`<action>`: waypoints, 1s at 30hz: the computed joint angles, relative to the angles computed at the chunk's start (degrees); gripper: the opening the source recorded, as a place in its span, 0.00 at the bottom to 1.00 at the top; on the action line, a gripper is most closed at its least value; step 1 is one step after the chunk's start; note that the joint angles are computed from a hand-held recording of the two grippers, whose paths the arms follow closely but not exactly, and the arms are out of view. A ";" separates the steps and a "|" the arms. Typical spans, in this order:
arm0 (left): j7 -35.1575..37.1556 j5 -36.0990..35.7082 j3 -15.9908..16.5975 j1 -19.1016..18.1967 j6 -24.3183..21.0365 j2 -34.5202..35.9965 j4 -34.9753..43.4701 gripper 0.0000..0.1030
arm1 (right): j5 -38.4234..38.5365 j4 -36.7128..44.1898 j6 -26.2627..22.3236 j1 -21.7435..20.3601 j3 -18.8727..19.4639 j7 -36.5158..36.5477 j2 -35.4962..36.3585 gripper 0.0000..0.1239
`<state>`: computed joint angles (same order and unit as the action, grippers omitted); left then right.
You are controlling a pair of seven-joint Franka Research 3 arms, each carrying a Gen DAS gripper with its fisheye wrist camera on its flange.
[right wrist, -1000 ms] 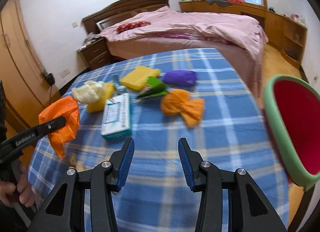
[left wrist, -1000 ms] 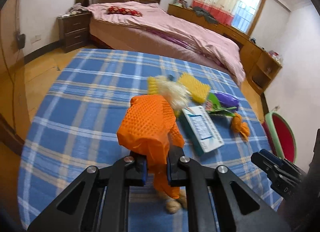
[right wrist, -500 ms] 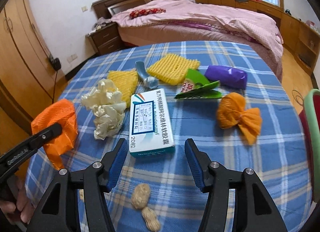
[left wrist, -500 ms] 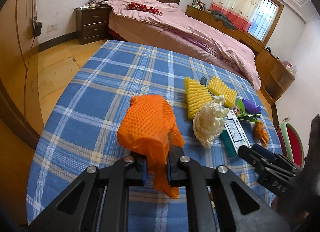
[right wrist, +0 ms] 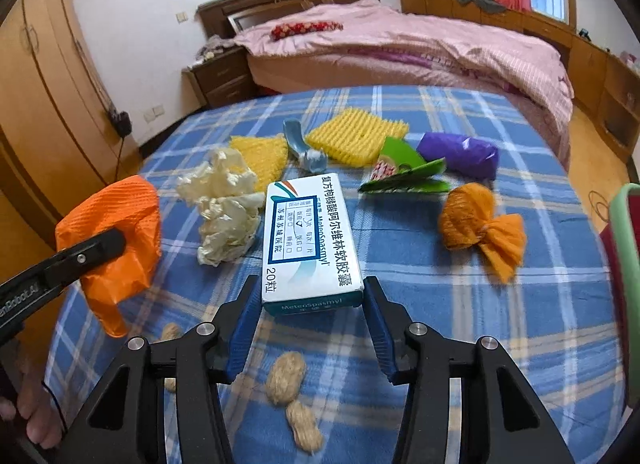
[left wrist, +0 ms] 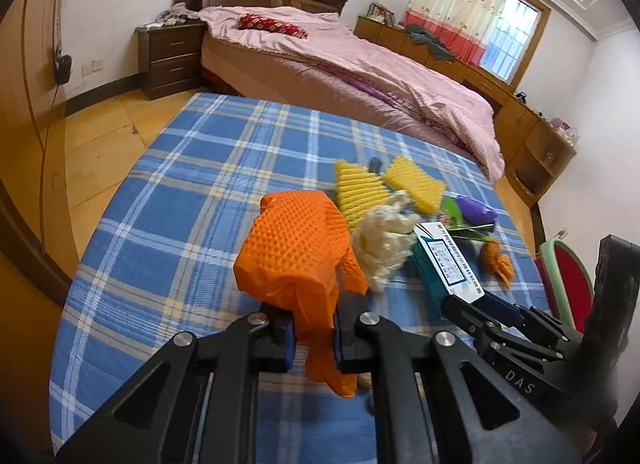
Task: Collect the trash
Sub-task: 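Carry the mesh bag and medicine box over the bucket and release both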
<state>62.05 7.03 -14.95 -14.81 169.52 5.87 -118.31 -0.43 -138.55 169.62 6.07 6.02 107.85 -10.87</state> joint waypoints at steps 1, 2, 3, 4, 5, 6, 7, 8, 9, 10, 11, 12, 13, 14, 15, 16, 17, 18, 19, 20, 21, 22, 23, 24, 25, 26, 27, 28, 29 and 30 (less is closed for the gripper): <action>0.42 -0.25 -0.24 -0.02 0.23 -0.25 -0.17 0.12 | -0.29 -1.32 0.87 -0.26 0.15 0.53 -1.46 0.42; 1.06 -0.66 -0.54 -0.06 0.43 -0.51 -0.29 0.12 | -0.64 -2.15 1.26 -0.75 0.57 1.11 -2.52 0.42; 1.56 -1.06 -0.72 -0.11 0.52 -0.68 -0.37 0.12 | -1.03 -3.07 1.75 -1.36 1.06 1.69 -3.67 0.42; 2.42 -1.80 -1.07 -0.17 0.66 -0.91 -0.46 0.12 | -1.34 -4.49 2.49 -2.05 1.60 2.28 -5.37 0.42; 2.84 -2.14 -1.17 -0.29 0.72 -1.02 -0.48 0.12 | -1.48 -5.28 2.83 -2.74 2.14 2.62 -6.46 0.42; 3.61 -2.82 -1.46 -0.43 0.79 -1.19 -0.46 0.12 | -1.80 -6.42 3.27 -3.78 2.96 3.27 -8.03 0.42; 4.41 -3.58 -1.66 -0.52 0.88 -1.40 -0.58 0.12 | -1.91 -7.48 3.62 -4.75 3.69 3.84 -9.55 0.42; 5.22 -4.31 -1.89 -0.67 0.94 -1.52 -0.55 0.12 | -1.77 -8.23 3.85 -5.45 4.23 4.17 -10.67 0.42; 6.05 -5.05 -2.13 -0.88 0.99 -1.60 -0.45 0.12 | -1.58 -9.30 4.13 -6.25 4.73 4.59 -12.20 0.42; 6.66 -5.62 -2.29 -1.12 1.01 -1.64 -0.31 0.12 | -1.30 -10.05 4.26 -6.93 5.17 4.84 -13.34 0.42; 7.50 -6.46 -2.57 -1.34 0.88 -1.58 -0.02 0.12 | -0.91 -11.16 4.48 -7.56 5.47 5.14 -14.91 0.42; 8.30 -7.34 -2.79 -1.52 0.70 -1.52 0.23 0.12 | -0.41 -12.16 4.67 -7.97 5.51 5.16 -16.37 0.42; 9.02 -8.14 -3.01 -1.74 0.48 -1.44 0.50 0.12 | 0.05 -13.14 4.81 -8.46 5.57 5.10 -17.87 0.42; 10.13 -9.22 -3.40 -1.95 -0.01 -1.19 1.11 0.12 | 0.44 -13.97 4.87 -9.04 5.91 5.12 -19.13 0.42; 11.09 -10.16 -3.69 -2.15 -0.36 -1.00 1.60 0.12 | 0.85 -14.82 4.87 -9.54 6.05 5.04 -20.51 0.42; 12.15 -11.20 -4.01 -2.31 -0.54 -0.84 2.01 0.12 | 1.30 -15.90 4.90 -10.06 5.95 4.91 -22.20 0.42; 13.65 -12.63 -4.51 -2.43 -0.70 -0.62 2.53 0.12 | 1.78 -16.45 4.86 -10.39 5.79 4.62 -23.16 0.42; 14.79 -13.70 -4.83 -2.57 -0.81 -0.49 2.92 0.12 | 2.26 -17.34 4.83 -10.95 5.68 4.49 -24.57 0.42; 15.54 -14.29 -5.06 -2.87 -0.97 -0.28 3.42 0.12 | 2.68 -18.19 4.60 -11.73 5.71 4.46 -25.99 0.42; 16.29 -14.74 -5.31 -3.19 -1.19 0.03 4.06 0.12 | 3.02 -18.71 4.34 -12.42 5.82 4.41 -26.99 0.42; 16.97 -15.05 -5.58 -3.53 -1.45 0.36 4.73 0.12 | 3.20 -19.44 3.96 -13.55 6.06 4.51 -28.41 0.42; 17.54 -15.33 -5.86 -3.87 -1.81 0.69 5.46 0.12 | 3.33 -19.76 3.64 -14.41 6.44 4.61 -29.20 0.42; 18.23 -15.80 -6.19 -4.13 -2.20 1.10 6.23 0.12 | 3.35 -20.30 3.17 -15.47 6.62 4.70 -30.38 0.42; 19.16 -16.46 -6.69 -4.38 -2.71 1.73 7.33 0.12 | 3.37 -20.89 2.72 -16.45 6.68 4.80 -31.59 0.42; 19.61 -16.77 -6.92 -4.61 -3.01 2.10 8.01 0.12 | 3.39 -21.44 2.37 -17.27 6.67 4.88 -32.67 0.42; 20.06 -16.97 -7.18 -4.89 -3.33 2.59 8.84 0.12 | 3.39 -21.94 2.01 -17.98 6.57 4.87 -33.69 0.42; 20.37 -16.83 -7.40 -5.27 -3.65 3.18 9.82 0.12 | 3.35 -22.45 1.73 -18.75 6.58 4.94 -34.65 0.42; 20.57 -16.44 -7.57 -5.70 -3.91 3.72 10.74 0.12 | 3.29 -22.95 1.38 -19.52 6.47 4.94 -35.66 0.42; 20.92 -16.07 -7.79 -6.05 -4.16 4.33 11.67 0.12 | 3.23 -23.53 1.05 -20.40 6.46 5.07 -36.73 0.42; 21.57 -15.80 -8.22 -6.43 -4.52 5.21 12.98 0.12 | 3.17 -23.96 0.73 -21.22 6.39 5.17 -37.60 0.42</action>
<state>83.62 -8.77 -23.18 -21.24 165.00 11.08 -105.32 2.74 -162.51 170.34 -15.15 12.41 113.02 -48.47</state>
